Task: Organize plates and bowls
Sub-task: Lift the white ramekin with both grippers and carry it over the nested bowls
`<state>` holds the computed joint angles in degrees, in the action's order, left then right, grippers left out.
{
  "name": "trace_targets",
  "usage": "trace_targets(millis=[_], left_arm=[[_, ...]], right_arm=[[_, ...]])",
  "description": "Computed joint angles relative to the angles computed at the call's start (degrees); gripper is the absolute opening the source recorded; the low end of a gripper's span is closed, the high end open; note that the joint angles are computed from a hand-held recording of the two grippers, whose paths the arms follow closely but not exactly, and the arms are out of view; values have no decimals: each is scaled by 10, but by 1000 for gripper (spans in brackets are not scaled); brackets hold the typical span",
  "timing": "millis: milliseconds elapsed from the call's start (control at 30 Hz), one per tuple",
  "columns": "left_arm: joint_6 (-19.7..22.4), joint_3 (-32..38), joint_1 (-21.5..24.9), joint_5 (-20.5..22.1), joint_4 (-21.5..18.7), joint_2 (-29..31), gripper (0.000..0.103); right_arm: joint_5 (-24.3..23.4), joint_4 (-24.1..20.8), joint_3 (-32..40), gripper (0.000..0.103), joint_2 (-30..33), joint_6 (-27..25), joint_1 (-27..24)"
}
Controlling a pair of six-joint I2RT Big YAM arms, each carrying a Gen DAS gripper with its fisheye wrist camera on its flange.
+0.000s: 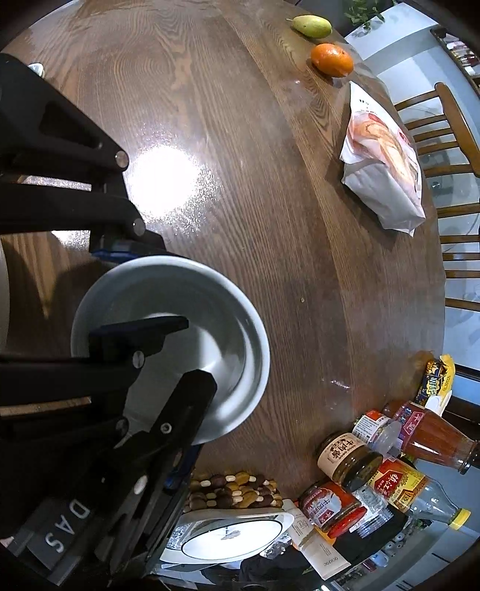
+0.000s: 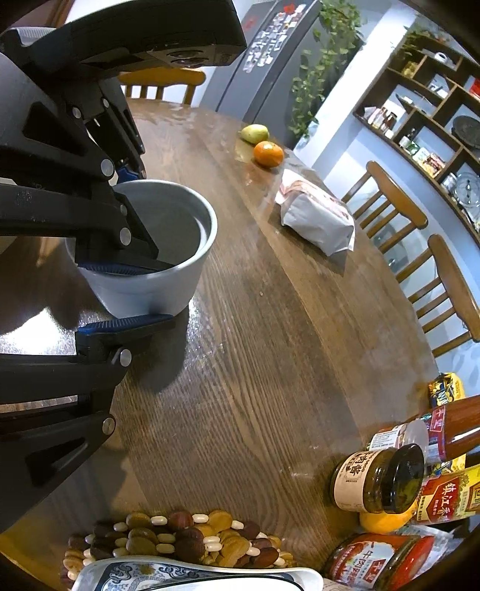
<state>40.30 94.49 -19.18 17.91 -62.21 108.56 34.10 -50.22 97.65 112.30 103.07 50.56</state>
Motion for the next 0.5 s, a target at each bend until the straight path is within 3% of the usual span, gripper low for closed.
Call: trace_targets(millis=[333, 500], left_arm=[[11, -5, 16, 15, 2, -23, 23], [22, -35, 28, 28, 33, -58, 23]], right_arm=[[22, -8, 22, 24, 1, -11, 10], [45, -22, 48, 24, 6, -16, 21]])
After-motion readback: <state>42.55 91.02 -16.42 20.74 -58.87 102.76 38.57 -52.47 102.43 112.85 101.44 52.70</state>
